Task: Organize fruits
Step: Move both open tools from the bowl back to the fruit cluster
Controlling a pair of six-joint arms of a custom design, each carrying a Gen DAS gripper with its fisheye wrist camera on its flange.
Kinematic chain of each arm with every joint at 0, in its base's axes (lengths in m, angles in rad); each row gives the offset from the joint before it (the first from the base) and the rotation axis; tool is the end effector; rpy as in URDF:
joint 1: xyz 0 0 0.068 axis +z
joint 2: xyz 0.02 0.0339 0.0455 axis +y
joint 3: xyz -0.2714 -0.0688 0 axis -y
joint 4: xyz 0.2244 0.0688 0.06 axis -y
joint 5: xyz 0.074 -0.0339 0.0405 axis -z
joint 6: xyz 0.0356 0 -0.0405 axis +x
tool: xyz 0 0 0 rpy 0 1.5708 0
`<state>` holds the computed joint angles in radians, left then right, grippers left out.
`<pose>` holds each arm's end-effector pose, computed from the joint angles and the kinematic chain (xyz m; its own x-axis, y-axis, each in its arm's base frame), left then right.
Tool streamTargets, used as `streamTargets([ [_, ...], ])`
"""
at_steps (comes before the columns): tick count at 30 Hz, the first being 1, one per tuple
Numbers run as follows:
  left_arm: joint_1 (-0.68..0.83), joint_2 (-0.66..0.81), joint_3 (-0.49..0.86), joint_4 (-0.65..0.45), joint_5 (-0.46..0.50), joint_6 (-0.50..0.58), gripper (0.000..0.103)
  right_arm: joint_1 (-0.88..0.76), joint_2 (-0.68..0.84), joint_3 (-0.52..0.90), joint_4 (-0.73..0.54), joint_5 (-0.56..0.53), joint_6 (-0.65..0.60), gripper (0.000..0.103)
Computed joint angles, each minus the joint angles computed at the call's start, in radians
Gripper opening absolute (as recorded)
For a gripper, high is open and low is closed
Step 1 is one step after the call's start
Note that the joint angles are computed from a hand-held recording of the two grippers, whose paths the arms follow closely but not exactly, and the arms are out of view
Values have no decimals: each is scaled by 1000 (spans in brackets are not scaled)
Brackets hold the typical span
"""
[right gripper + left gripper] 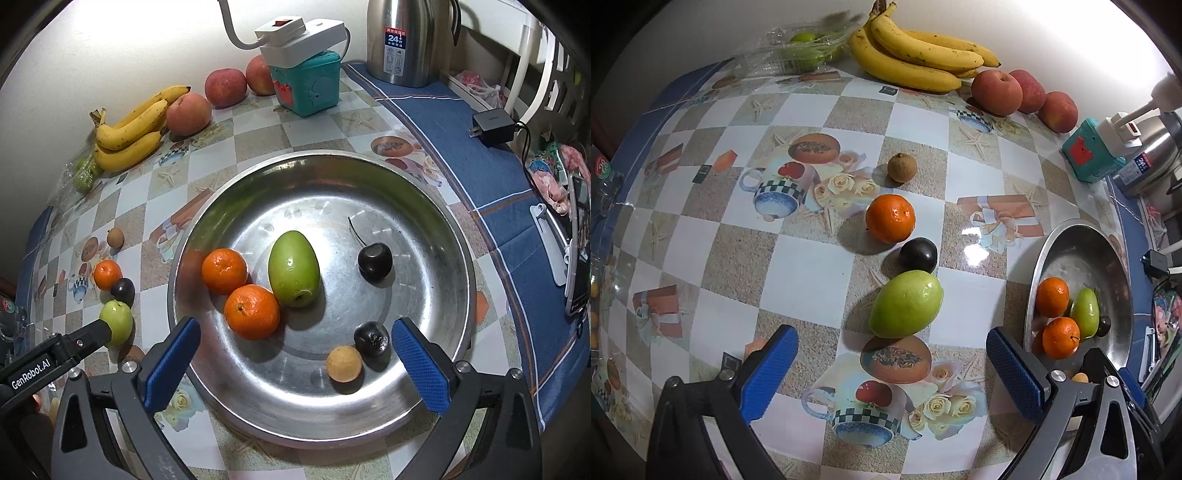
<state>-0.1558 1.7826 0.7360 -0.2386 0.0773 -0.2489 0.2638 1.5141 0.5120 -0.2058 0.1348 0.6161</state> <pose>0.2684 -0.0449 0.1095 -0.9621 -0.0975 -0.2548 -0.0627 0.9880 -0.1412 0.2086 0.0514 0.1255 -0.8593 0.3610 -0.3623 0.3482 0.9318 0.1026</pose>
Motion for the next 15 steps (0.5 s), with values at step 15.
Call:
streamTargets([
  [15, 80, -53, 0, 18, -49, 112, 103, 28, 0, -12, 62, -20, 2, 103],
])
